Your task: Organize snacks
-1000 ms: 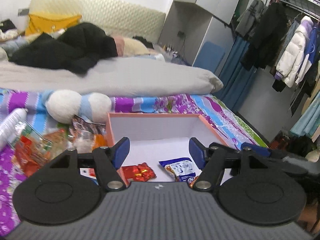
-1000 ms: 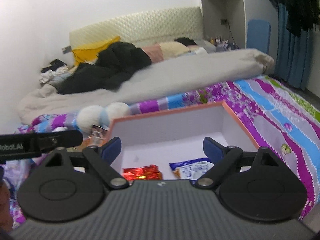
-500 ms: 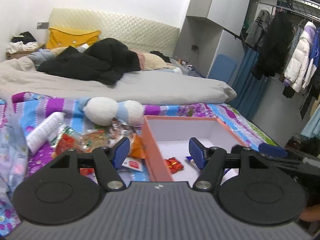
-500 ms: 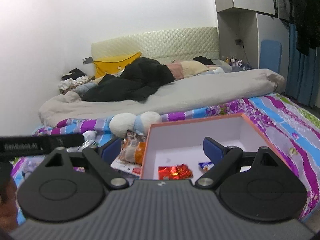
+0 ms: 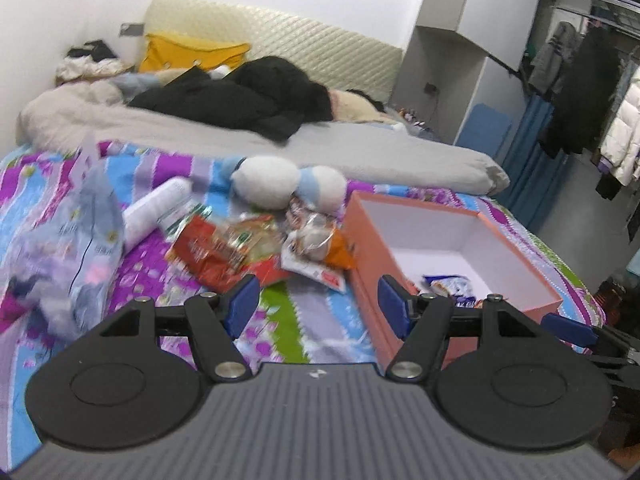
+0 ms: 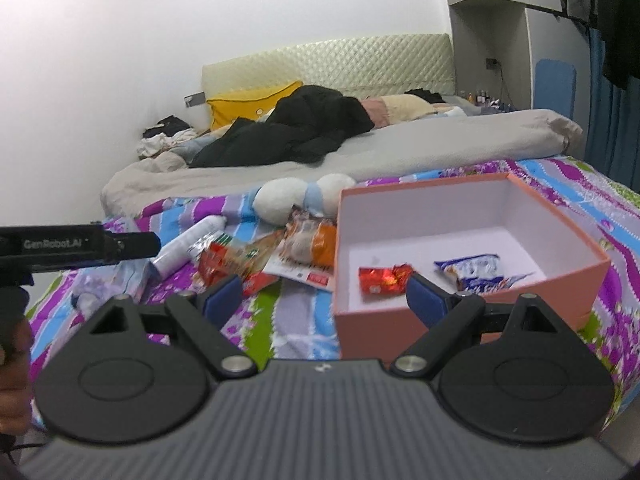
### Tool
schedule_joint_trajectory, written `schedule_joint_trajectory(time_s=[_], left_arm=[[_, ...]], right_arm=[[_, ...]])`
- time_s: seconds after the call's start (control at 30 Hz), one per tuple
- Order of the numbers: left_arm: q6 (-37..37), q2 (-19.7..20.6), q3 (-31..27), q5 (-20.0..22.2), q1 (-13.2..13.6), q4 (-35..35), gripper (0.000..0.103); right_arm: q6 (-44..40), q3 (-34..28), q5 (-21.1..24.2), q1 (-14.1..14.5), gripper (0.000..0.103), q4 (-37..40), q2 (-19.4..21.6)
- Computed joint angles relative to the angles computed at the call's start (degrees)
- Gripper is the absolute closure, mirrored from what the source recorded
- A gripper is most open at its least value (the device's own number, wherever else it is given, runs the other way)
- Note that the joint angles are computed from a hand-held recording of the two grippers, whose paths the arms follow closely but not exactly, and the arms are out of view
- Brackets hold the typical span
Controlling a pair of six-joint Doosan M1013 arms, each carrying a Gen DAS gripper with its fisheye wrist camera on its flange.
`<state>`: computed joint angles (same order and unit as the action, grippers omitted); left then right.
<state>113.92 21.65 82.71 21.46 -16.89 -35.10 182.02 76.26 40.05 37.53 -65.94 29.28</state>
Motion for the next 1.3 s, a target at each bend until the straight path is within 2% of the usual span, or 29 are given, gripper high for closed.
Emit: schedule_joint_trajectory(time_s=[0.27, 0.47, 0.5, 0.57, 0.63, 0.97, 1.3], left_arm=[[-5.9, -0.7, 3.1, 1.2, 1.0, 3.9, 0.032], [-10.0, 0.5, 2.6, 2.2, 1.7, 4.6, 0.032], [-10.3, 0.9, 2.3, 2.3, 1.9, 4.4, 0.032], [-10.9, 1.7, 1.6, 2.4, 2.2, 4.1, 0.032], [-12.1, 2.6, 0.9, 2.5, 2.3, 4.3, 0.028], [-17.6, 9.3, -6.0, 5.6, 2.5, 4.3, 0.025], [-25.0, 17.0, -15.6, 9.5, 3.1, 8.4, 0.025]], right_arm=[[-5.7, -1.0, 0.1, 1.7, 0.013, 3.5, 1.3], [-9.5, -2.4, 0.7, 1.9, 0.014, 6.0, 2.4], [-10.0, -2.7, 0.7, 1.8, 0.014, 6.2, 2.7], [-12.2, -3.5, 1.0, 1.6, 0.024, 7.3, 3.2], [-14.8, -4.4, 1.3, 1.5, 0.024, 8.4, 4.0], [-26.9, -11.0, 2.2, 0.2, 0.039, 11.9, 8.6], [-40.1, -20.4, 3.7, -1.8, 0.052, 18.6, 15.5]])
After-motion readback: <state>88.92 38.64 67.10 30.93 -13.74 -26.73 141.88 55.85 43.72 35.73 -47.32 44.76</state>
